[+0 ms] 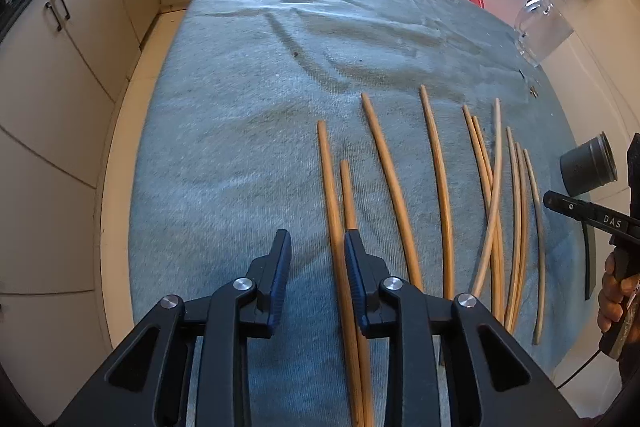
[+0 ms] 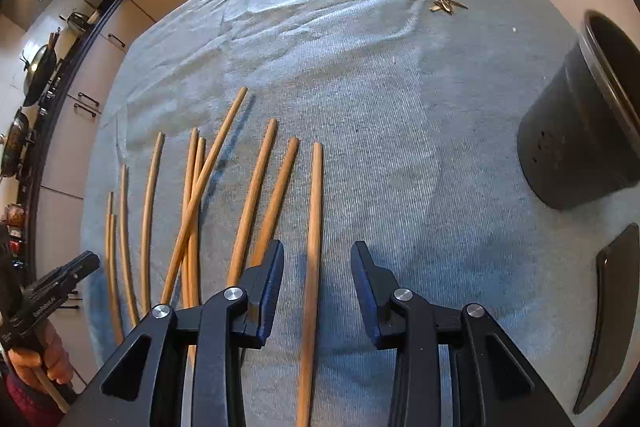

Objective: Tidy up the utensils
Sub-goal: 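Lower the left tool and close it on a chopstick while the right tool grasps another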

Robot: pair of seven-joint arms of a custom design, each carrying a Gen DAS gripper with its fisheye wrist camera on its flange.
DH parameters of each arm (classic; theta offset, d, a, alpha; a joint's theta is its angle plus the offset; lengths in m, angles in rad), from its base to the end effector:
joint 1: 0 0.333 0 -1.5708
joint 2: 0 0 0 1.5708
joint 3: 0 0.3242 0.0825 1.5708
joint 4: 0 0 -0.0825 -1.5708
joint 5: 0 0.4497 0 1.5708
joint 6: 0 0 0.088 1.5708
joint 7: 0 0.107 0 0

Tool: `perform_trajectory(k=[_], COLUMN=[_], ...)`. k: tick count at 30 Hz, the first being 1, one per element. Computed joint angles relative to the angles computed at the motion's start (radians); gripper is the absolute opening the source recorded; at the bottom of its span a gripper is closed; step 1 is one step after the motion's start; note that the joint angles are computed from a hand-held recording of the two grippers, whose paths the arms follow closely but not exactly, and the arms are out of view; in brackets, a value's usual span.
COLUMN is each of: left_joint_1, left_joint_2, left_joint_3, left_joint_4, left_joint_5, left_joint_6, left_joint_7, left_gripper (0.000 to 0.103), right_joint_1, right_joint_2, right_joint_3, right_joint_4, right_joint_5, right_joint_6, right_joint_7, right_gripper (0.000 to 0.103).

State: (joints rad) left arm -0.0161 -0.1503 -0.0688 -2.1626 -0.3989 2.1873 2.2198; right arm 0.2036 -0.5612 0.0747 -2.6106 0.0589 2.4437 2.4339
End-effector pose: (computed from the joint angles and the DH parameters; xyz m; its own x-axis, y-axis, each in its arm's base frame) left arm 0.5781 -0.0643 0.4605 -0.5228 -0.8309 0.1905 -0.8344 0.4530 -0.3140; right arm 0.4395 0.1252 0.4519 -0.5283 -0.7945 -0.2994 -0.7644 0.5986 -0.2397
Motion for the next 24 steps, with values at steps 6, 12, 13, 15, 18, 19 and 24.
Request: perform_trajectory(k=[6, 12, 13, 15, 18, 19, 24], left_joint_1=[-0.006, -0.015, -0.016, -0.018, -0.022, -0.024, -0.027], left_joint_2=[0.042, 0.064, 0.070, 0.077, 0.071, 0.062, 0.067], left_joint_3=[-0.016, -0.032, -0.034, -0.038, -0.044, -0.045, -0.040], left_joint_4=[0.029, 0.044, 0.051, 0.059, 0.051, 0.041, 0.043], left_joint_5=[0.035, 0.085, 0.094, 0.110, 0.141, 0.150, 0.143], left_joint_6=[-0.002, 0.036, 0.036, 0.036, 0.049, 0.057, 0.059], left_joint_7=[0.000, -0.007, -0.015, -0.030, -0.055, -0.056, -0.057], left_gripper=[0.020, 0.019, 0.019, 0.019, 0.017, 0.015, 0.007], right_joint_1=[-0.003, -0.006, -0.006, -0.006, -0.008, -0.009, -0.018], right_joint_2=[0.015, 0.034, 0.037, 0.047, 0.067, 0.078, 0.131], right_joint_3=[-0.006, -0.010, -0.010, -0.008, -0.003, 0.000, 0.021], right_joint_4=[0.008, 0.024, 0.025, 0.034, 0.056, 0.067, 0.128], right_joint_5=[0.003, 0.001, 0.002, 0.000, -0.013, -0.021, -0.093], right_joint_6=[-0.012, -0.033, -0.032, -0.042, -0.055, -0.066, -0.133], right_joint_7=[-0.001, -0.010, -0.011, -0.013, -0.015, -0.016, -0.015], right_gripper=[0.037, 0.027, 0.027, 0.027, 0.027, 0.027, 0.010])
